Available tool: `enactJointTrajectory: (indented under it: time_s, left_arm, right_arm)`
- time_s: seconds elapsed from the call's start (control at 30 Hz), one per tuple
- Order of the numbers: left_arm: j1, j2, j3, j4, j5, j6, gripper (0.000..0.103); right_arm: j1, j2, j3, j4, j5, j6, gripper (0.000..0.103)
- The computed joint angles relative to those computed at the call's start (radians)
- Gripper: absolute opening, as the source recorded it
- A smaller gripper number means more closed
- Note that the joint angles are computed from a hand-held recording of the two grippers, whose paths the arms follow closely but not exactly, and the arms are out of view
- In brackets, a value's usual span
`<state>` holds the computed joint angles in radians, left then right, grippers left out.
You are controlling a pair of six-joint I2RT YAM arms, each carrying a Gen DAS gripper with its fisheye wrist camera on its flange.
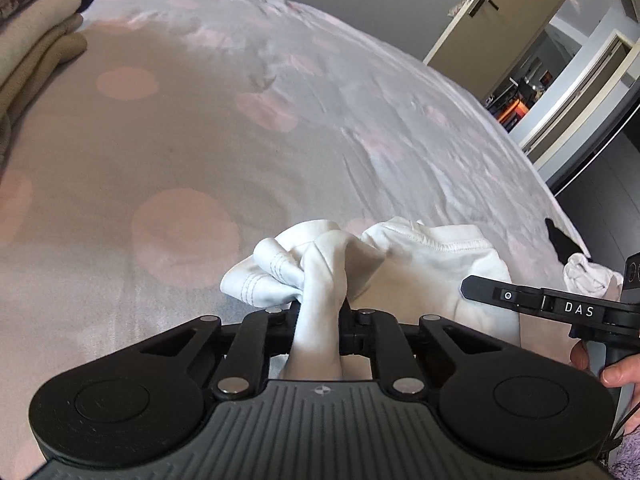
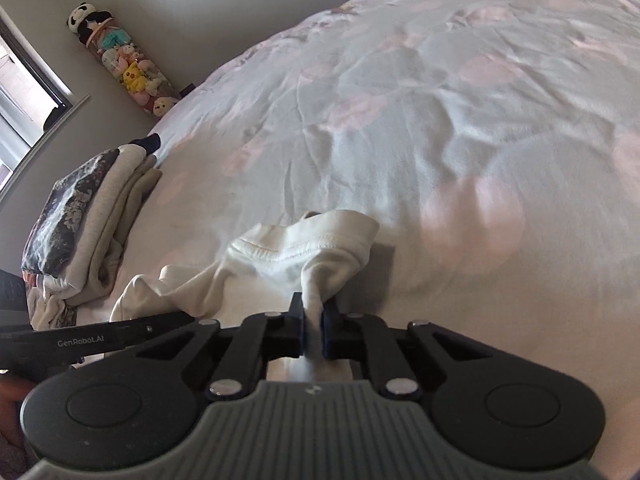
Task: Fold clothes
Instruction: 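Grasp the shirt strip end with the left gripper while the right gripper grasps the collar, then lift the folded white shirt with both grippers and carry it toward the clothes stack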
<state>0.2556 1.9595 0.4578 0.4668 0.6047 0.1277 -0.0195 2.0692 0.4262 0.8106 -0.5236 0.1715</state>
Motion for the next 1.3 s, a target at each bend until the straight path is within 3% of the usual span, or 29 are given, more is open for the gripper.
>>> enactJointTrajectory:
  time_s: [0.13, 0.2, 0.27, 0.33, 0.4, 0.5, 0.63, 0.73, 0.83, 0.93, 1.03, 1.17, 1.3]
  left_arm:
    - [0.078, -0.305, -0.166, -0.022, 0.030, 0.020, 0.010]
    - [0.158, -0.520, -0.225, -0.129, 0.062, 0.047, 0.010]
    - [0.269, -0.731, -0.251, -0.288, 0.118, 0.106, 0.010]
    - [0.411, -0.949, -0.238, -0.517, 0.200, 0.210, 0.010]
    - [0.567, -1.066, -0.183, -0.748, 0.291, 0.351, 0.010]
    - [0.808, -1.092, -0.063, -1.052, 0.422, 0.617, 0.010]
    - [1.085, -0.966, 0.103, -1.358, 0.551, 0.970, 0.010]
    - [1.229, -0.826, 0.221, -1.517, 0.618, 1.151, 0.010]
    - [1.310, -0.707, 0.308, -1.554, 0.656, 1.183, 0.010]
    - [1.355, -0.591, 0.406, -1.515, 0.680, 1.092, 0.010]
    - [1.377, -0.506, 0.477, -1.385, 0.700, 0.916, 0.010]
    - [1.405, -0.421, 0.531, -1.131, 0.694, 0.639, 0.010]
    - [1.417, -0.286, 0.621, -0.931, 0.642, 0.440, 0.010]
  right_arm:
    - [0.038, -0.236, -0.095, -0.038, 0.008, -0.026, 0.009]
    - [0.074, -0.374, -0.136, -0.064, 0.010, -0.006, 0.008]
    - [0.134, -0.506, -0.164, -0.095, 0.038, 0.013, 0.008]
    - [0.218, -0.627, -0.176, -0.129, 0.095, 0.021, 0.008]
    - [0.324, -0.730, -0.168, -0.171, 0.180, 0.027, 0.008]
    - [0.483, -0.807, -0.114, -0.238, 0.305, 0.072, 0.008]
    - [0.699, -0.814, 0.002, -0.300, 0.487, 0.100, 0.008]
    - [0.859, -0.747, 0.127, -0.317, 0.630, 0.054, 0.008]
    - [0.970, -0.643, 0.281, -0.343, 0.711, 0.003, 0.008]
    - [1.053, -0.513, 0.479, -0.412, 0.753, -0.055, 0.008]
    - [1.100, -0.367, 0.700, -0.496, 0.746, -0.112, 0.008]
    - [1.147, -0.123, 1.087, -0.685, 0.698, -0.215, 0.008]
    - [1.202, 0.195, 1.590, -0.916, 0.671, -0.305, 0.007]
